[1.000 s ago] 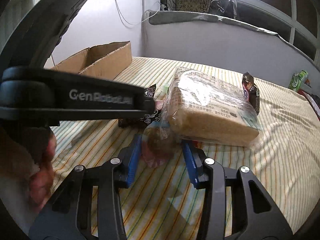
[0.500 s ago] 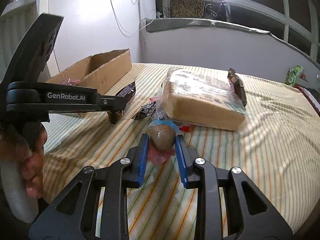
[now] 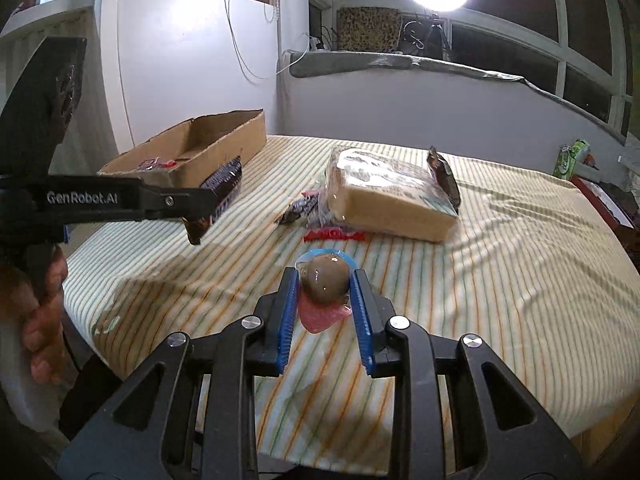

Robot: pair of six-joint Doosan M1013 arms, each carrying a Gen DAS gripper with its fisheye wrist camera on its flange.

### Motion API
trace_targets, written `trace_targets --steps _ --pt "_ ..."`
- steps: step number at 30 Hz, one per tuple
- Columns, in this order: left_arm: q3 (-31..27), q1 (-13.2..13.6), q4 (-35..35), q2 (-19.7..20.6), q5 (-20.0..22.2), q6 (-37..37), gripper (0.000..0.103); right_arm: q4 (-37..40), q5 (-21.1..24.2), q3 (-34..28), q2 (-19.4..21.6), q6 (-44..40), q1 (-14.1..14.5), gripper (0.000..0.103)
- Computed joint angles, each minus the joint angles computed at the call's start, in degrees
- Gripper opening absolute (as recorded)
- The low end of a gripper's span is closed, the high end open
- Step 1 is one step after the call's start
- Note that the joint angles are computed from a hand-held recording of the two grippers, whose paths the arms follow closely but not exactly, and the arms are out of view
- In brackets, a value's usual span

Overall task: Organize snacks
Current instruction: 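Carry the chocolate bar and chocolate egg toy up over the cardboard box with both grippers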

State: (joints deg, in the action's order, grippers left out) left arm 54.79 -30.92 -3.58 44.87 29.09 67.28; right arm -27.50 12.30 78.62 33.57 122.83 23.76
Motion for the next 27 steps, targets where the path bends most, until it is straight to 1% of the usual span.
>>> trace_targets --steps 4,7,10,14,17,19,21,23,27 --pt "1.8 -0.3 0.4 -1.1 -1.5 -0.2 0.022 -7.9 -0.6 1.7 -1.1 8.5 0.1 0.028" --pt "2.4 -0.5 1.4 -1.6 -2.3 -0.8 0.022 -17.2 -0.9 2.3 -1.9 17.3 0.1 0.028" --pt "3.1 -0.7 3.6 -2.5 -3.2 -1.8 0.022 -24.2 -0.7 1.9 -2.4 23.4 0.1 0.028" --pt "3.3 -1.2 11.7 -3.6 -5.7 -6.4 0.022 -36.3 -0.2 0.4 -2.9 33.9 0.1 0.028" --pt "3.3 -1.7 21.4 -4.5 -7.8 -13.1 0.022 -45.0 0.5 -0.7 -3.4 41.0 0.4 0.028" --pt "3.7 -2.1 29.7 -5.3 -8.8 -19.3 0.022 -46.4 1.0 -1.6 -3.4 41.5 0.6 0.028" --pt "4.2 -2.2 36.4 -6.0 -9.3 -24.3 0.022 -45.6 1.6 -2.6 -3.2 39.8 0.9 0.028" --pt "4.9 -2.3 41.3 -6.6 -9.5 -28.3 0.022 -42.8 2.2 -3.9 -2.7 35.9 1.4 0.028" --pt "7.0 -1.9 47.4 -7.7 -11.3 -34.9 0.022 -37.5 3.4 -6.3 -1.4 29.0 2.6 0.028"
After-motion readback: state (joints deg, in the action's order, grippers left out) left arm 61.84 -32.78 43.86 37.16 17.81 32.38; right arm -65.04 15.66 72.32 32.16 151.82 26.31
